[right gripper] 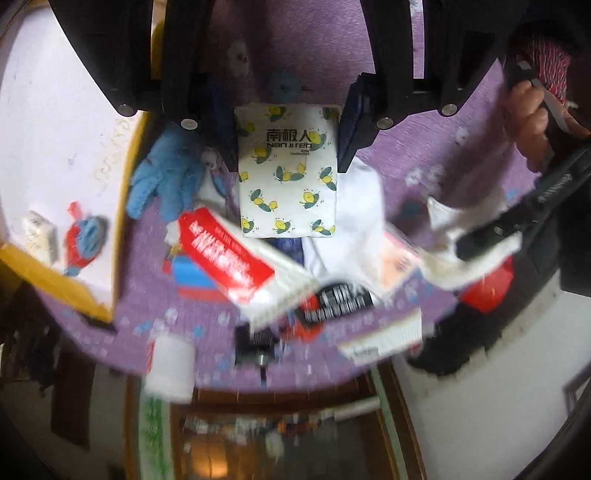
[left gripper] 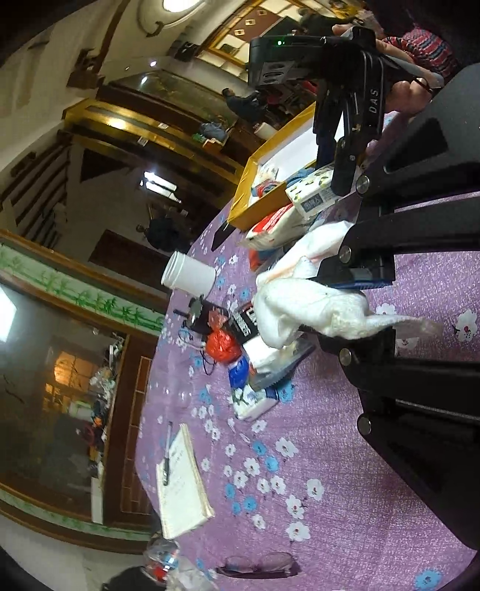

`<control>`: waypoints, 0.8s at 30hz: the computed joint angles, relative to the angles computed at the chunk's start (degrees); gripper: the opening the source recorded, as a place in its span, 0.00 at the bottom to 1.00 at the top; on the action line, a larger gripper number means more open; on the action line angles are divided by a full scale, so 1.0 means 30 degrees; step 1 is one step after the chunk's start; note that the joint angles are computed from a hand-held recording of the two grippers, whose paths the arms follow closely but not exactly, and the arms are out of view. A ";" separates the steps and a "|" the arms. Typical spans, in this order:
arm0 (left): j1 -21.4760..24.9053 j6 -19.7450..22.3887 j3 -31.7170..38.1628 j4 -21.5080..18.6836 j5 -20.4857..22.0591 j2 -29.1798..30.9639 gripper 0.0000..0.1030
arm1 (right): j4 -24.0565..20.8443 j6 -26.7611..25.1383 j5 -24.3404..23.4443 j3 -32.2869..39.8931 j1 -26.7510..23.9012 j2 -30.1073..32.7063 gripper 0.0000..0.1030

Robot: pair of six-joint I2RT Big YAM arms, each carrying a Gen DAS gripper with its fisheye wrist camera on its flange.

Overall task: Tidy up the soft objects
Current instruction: 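Grasp the lemon-print tissue pack with the right gripper and lift it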

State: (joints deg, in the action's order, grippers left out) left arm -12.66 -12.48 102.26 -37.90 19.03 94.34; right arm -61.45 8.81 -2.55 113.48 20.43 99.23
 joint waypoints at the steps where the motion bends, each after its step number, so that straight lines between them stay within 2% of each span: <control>1: -0.0074 0.0305 -0.0110 0.0101 0.0051 -0.0088 0.10 | 0.0616 0.0013 0.0130 -0.0655 0.0112 -0.0403 0.50; 3: -0.0210 0.0896 -0.0371 0.0334 0.0205 -0.0281 0.10 | 0.1140 0.0004 0.0433 -0.1265 0.0292 -0.0781 0.50; 6: -0.0552 0.1997 -0.0706 0.0598 0.0078 -0.0557 0.10 | 0.1656 0.0127 0.0063 -0.1727 0.0362 -0.1163 0.50; 11: -0.1000 0.3309 -0.0719 0.0300 -0.0385 -0.0635 0.10 | 0.1983 0.0549 -0.0498 -0.2062 0.0341 -0.1451 0.50; 19: -0.0771 0.2663 -0.0406 -0.0114 -0.0126 -0.0450 0.10 | 0.2363 0.1109 -0.0521 -0.2712 0.0366 -0.2052 0.50; 24: -0.0854 0.2779 -0.0496 -0.0094 -0.0380 -0.0503 0.10 | 0.2623 0.1636 -0.0733 -0.3151 0.0189 -0.2553 0.50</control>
State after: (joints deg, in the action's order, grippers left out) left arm -15.22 -4.14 100.78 -38.18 17.89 92.83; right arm -53.58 13.71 -4.75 104.03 21.00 91.57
